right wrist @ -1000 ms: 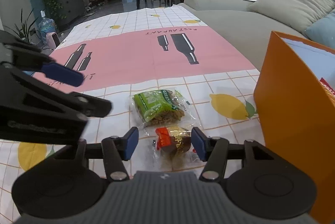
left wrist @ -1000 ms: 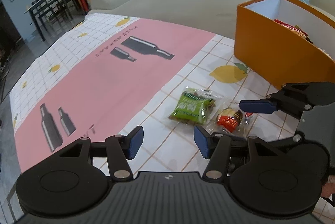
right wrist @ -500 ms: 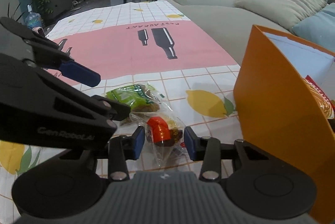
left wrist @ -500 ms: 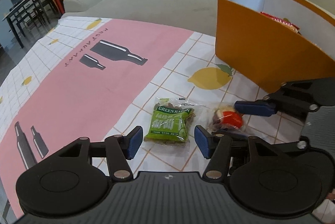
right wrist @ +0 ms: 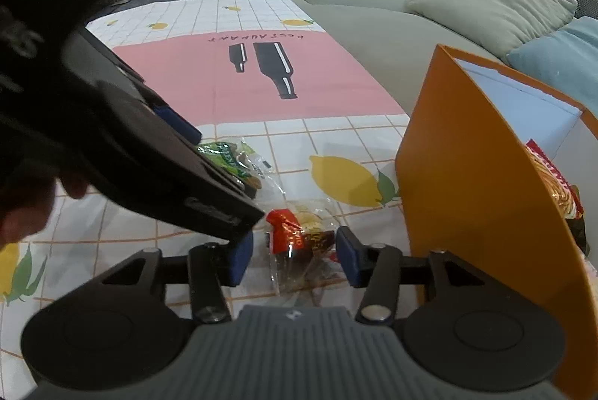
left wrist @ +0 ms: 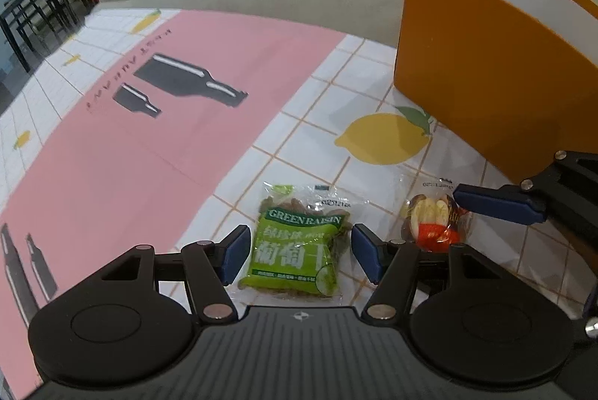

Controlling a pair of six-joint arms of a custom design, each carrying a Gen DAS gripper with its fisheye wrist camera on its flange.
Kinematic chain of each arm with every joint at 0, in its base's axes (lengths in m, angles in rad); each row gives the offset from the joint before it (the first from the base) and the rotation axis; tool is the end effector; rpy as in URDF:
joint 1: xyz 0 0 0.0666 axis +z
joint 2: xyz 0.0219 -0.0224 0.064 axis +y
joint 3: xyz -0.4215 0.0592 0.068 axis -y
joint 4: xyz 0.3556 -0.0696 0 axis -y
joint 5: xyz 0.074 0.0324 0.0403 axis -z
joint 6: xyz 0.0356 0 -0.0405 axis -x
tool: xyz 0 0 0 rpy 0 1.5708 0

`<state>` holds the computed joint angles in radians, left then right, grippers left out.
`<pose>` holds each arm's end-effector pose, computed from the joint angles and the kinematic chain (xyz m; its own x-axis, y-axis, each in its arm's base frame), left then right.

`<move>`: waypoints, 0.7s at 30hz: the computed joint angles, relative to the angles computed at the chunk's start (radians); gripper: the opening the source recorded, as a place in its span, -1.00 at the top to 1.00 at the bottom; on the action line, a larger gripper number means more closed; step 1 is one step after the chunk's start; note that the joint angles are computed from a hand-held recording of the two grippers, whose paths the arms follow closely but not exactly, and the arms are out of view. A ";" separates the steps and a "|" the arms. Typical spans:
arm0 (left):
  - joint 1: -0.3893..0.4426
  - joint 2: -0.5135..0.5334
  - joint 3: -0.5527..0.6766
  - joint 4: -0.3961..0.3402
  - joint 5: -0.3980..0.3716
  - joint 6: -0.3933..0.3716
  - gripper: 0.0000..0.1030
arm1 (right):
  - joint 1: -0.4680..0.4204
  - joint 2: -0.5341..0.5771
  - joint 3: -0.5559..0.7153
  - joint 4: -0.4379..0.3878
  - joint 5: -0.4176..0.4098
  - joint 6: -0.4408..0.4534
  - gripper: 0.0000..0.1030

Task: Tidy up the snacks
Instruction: 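Grasp the green raisin bag with the left tool while the right tool grasps the red-capped pack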

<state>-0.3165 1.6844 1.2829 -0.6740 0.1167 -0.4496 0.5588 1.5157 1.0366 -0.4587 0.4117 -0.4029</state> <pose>0.4893 -0.1650 0.3064 -0.5958 0.6494 -0.4726 0.6892 0.7155 0.1143 0.3851 0.2235 0.3052 -0.7407 -0.0393 -0.6707 0.0057 0.9979 -0.0649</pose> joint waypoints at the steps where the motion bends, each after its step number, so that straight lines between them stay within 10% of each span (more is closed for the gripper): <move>1: 0.000 0.000 -0.004 0.008 -0.002 0.001 -0.45 | 0.002 0.000 -0.002 0.006 0.000 0.010 0.01; 12: 0.024 -0.017 -0.013 -0.028 0.006 0.084 -0.06 | 0.002 0.004 -0.028 0.076 -0.014 0.052 -0.07; 21: 0.062 -0.072 -0.072 -0.043 -0.026 0.174 -0.03 | 0.011 0.022 -0.009 0.026 0.057 0.091 0.29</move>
<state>-0.2544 1.6124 1.2109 -0.7171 0.0907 -0.2751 0.5702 1.5379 1.0278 -0.4326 0.4691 -0.3120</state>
